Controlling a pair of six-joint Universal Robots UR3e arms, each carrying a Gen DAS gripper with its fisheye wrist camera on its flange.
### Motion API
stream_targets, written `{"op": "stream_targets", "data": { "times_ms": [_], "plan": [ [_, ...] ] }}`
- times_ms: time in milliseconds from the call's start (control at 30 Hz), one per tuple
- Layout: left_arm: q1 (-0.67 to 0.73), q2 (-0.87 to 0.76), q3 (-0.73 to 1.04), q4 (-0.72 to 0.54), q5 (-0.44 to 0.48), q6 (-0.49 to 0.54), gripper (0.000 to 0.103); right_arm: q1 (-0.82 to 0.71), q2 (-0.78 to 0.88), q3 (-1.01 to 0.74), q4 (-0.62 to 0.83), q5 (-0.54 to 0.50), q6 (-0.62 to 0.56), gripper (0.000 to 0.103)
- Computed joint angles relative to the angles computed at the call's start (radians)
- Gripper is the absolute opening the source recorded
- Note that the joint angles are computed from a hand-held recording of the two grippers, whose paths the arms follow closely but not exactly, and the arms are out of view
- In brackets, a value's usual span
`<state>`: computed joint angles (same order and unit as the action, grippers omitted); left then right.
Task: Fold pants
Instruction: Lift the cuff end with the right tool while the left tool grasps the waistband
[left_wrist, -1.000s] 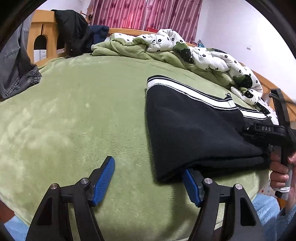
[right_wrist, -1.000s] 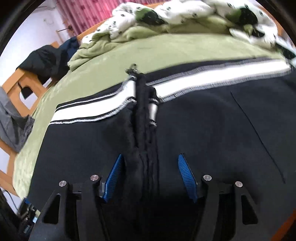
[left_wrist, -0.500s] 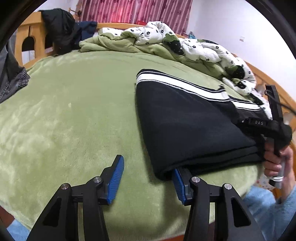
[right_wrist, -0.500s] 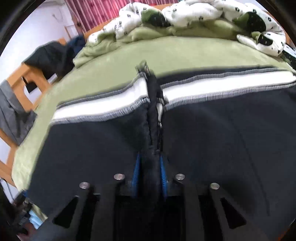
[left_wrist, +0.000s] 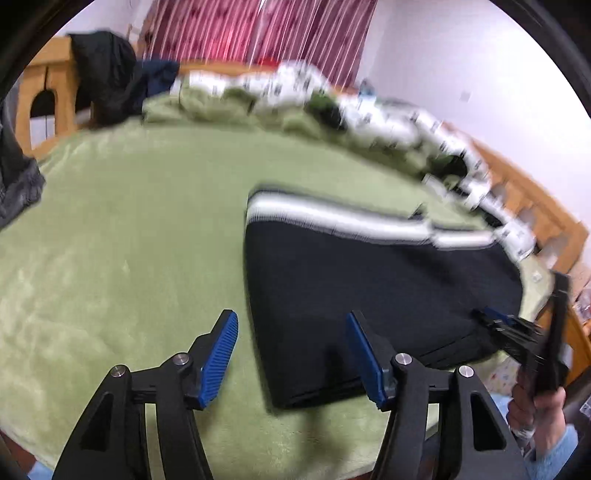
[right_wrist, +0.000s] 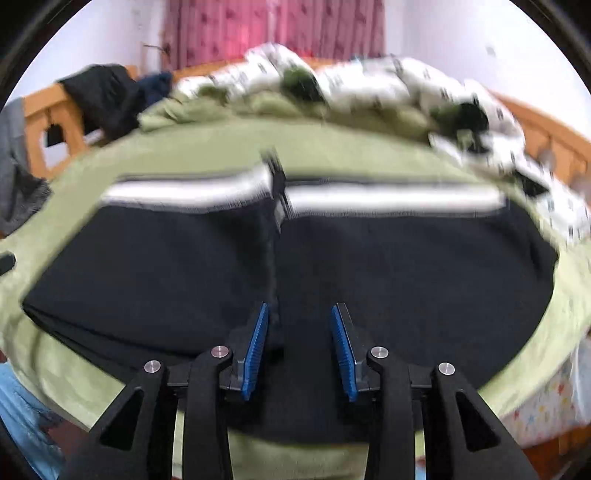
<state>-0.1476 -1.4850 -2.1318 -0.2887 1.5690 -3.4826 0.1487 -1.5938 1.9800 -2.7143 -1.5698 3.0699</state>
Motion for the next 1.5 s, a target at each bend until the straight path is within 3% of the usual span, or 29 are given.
{"op": "stream_targets", "data": {
  "times_ms": [67, 133, 233, 300, 400, 467, 600, 800, 1033, 1133, 1200, 1267, 1333, 1500],
  "plan": [
    [-0.016, -0.072, 0.014, -0.039, 0.007, -0.020, 0.059, 0.003, -0.026, 0.046, -0.041, -0.005, 0.003, 0.034],
    [-0.045, -0.101, -0.023, 0.036, 0.041, -0.021, 0.059, 0.005, -0.040, 0.022, 0.003, -0.004, -0.012, 0.035],
    [-0.060, -0.056, -0.003, -0.037, 0.063, 0.022, 0.059, -0.074, -0.110, 0.006, 0.103, 0.101, -0.030, 0.037],
    [-0.025, -0.003, -0.005, -0.067, 0.022, 0.020, 0.059, -0.183, -0.203, 0.052, 0.109, 0.169, -0.044, 0.050],
    [0.037, 0.033, 0.024, -0.128, -0.058, 0.045, 0.059, -0.367, -0.303, 0.106, 0.069, 0.209, -0.058, 0.080],
    [0.049, 0.013, 0.061, -0.146, -0.052, 0.038, 0.057, -0.484, -0.301, 0.081, 0.089, 0.227, -0.070, 0.081],
    [0.092, -0.069, 0.141, -0.167, -0.095, 0.017, 0.057, -0.698, -0.175, -0.019, 0.119, 0.349, -0.063, 0.081],
    [0.211, -0.173, 0.180, -0.167, -0.292, -0.026, 0.059, -0.818, 0.141, -0.260, 0.223, 0.545, 0.030, 0.081],
    [0.269, -0.277, 0.214, -0.140, -0.442, 0.031, 0.061, -0.756, 0.407, -0.497, 0.239, 0.536, 0.084, 0.081],
    [0.273, -0.336, 0.275, -0.168, -0.495, 0.090, 0.061, -0.728, 0.494, -0.626, 0.279, 0.510, 0.115, 0.080],
    [0.280, -0.371, 0.316, -0.183, -0.519, 0.100, 0.060, -0.720, 0.528, -0.671, 0.278, 0.499, 0.134, 0.073],
    [0.273, -0.401, 0.372, -0.217, -0.500, 0.079, 0.047, -0.721, 0.536, -0.688, 0.273, 0.498, 0.122, 0.050],
    [0.271, -0.401, 0.401, -0.243, -0.489, 0.063, 0.015, -0.732, 0.487, -0.640, 0.221, 0.515, 0.109, 0.039],
    [0.248, -0.334, 0.406, -0.176, -0.459, 0.004, 0.010, -0.624, 0.317, -0.569, 0.093, 0.400, 0.060, 0.030]
  ]
}}
